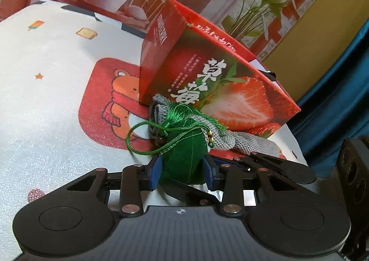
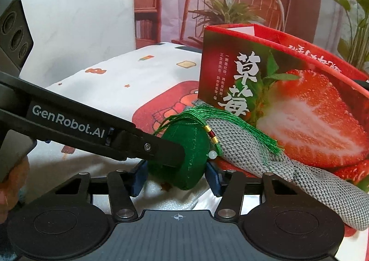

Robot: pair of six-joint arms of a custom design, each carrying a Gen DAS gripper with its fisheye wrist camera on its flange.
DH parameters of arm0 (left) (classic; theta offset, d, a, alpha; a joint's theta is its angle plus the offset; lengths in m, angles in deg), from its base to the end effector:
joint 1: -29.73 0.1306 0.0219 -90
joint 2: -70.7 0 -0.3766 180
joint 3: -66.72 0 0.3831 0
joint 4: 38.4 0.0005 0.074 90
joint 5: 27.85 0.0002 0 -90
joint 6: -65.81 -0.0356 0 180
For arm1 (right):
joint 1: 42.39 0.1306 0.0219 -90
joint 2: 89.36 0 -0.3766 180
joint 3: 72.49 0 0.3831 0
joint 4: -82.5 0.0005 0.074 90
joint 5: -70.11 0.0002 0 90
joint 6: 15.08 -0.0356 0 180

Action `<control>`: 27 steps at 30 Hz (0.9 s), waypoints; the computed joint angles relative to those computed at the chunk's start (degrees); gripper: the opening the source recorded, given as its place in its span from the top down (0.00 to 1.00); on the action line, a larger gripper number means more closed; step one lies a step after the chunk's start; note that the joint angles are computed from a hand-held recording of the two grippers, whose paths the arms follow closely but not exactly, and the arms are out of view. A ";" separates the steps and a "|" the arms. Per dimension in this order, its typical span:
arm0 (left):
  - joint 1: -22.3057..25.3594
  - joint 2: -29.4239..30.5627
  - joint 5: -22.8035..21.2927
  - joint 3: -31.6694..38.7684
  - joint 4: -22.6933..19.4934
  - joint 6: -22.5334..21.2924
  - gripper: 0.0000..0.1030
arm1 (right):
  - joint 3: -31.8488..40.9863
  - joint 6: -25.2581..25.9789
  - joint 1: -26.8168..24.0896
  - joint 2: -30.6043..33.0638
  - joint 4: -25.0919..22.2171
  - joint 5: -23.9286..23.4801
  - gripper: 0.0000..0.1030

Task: Organize soft objects
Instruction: 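Lift the green sachet with the left tool toward the red box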

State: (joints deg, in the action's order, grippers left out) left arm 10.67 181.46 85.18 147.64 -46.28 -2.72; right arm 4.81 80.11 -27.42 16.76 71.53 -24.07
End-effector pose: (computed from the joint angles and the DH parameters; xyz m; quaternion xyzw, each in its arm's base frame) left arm 0.5360 -0.2004 0.2266 0.0694 0.8813 -0.3176 0.3429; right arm 0.5271 0.1431 0.2375 -0.1736 0.8883 0.0690 0.4196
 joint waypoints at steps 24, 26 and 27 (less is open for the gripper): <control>-5.82 -8.11 -11.49 0.81 -0.38 -3.79 0.61 | -7.92 -1.49 -3.06 -11.39 11.81 -5.05 0.53; -6.32 -7.97 -12.42 2.14 -1.12 -4.83 0.61 | -8.03 -1.70 -3.86 -11.90 12.79 -5.69 0.53; -6.54 -7.98 -12.82 2.67 -1.29 -5.33 0.61 | -7.91 -1.82 -4.27 -12.04 13.13 -6.06 0.53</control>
